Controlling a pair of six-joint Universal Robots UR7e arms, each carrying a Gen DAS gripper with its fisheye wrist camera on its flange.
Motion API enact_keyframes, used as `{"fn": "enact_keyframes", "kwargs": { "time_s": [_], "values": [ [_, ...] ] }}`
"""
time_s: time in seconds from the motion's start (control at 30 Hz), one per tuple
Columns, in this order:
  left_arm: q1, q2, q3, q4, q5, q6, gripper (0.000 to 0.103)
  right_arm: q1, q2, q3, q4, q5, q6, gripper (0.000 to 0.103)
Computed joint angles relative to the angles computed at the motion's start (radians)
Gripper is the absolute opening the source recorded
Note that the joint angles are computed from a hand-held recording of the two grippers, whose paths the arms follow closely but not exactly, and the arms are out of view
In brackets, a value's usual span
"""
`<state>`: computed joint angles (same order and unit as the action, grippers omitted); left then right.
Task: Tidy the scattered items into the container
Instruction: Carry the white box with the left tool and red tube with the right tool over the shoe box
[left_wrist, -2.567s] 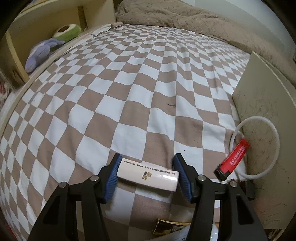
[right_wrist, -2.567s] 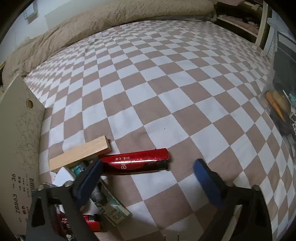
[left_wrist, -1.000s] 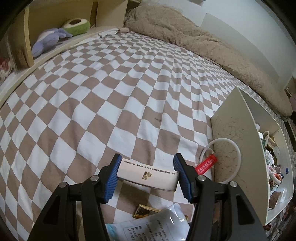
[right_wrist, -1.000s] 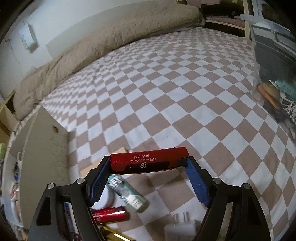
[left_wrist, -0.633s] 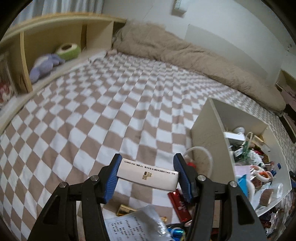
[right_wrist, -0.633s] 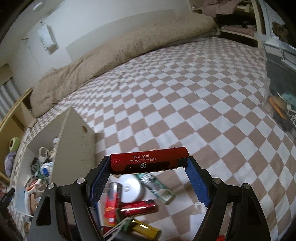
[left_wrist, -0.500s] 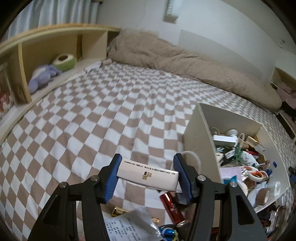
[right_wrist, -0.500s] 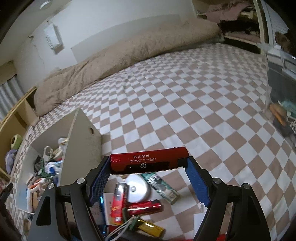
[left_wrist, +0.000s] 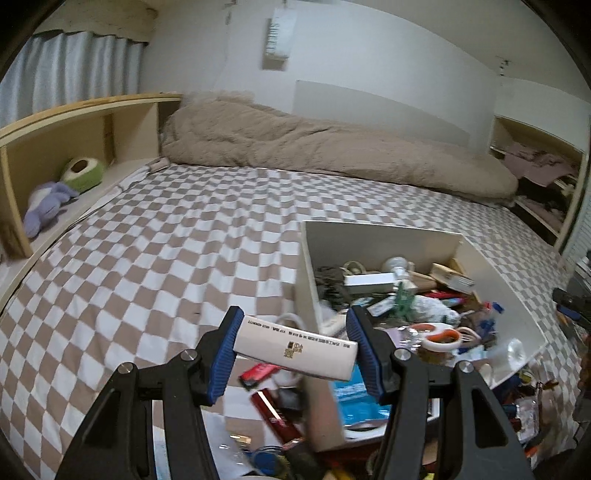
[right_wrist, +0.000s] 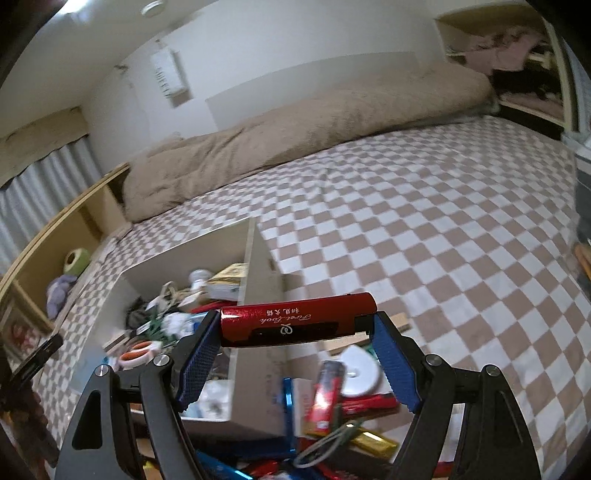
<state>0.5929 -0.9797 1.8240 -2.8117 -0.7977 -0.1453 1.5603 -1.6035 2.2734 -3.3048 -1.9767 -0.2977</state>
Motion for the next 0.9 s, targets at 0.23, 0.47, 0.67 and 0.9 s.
{"fn": "enact_keyframes", "kwargs": {
  "time_s": [0.23,0.47,0.67,0.9],
  "values": [
    [-0.004,0.007,-0.005,0.021,-0.129,-0.060,0.058,0.050,0.044,0.000,-0.012,0.004,-0.034,0.081],
    [-0.015,0.039,-0.023,0.040,-0.172,-0.085,0.058,0.088,0.082,-0.008,0.003,0.006,-0.046,0.081],
    [-0.011,0.062,-0.061,0.060,-0.201,-0.102,0.058,0.113,0.123,-0.037,0.032,0.005,-0.049,0.081],
    [0.001,0.103,-0.138,0.070,-0.198,-0.130,0.058,0.142,0.185,-0.098,0.038,-0.021,-0.040,0.081]
  ]
}}
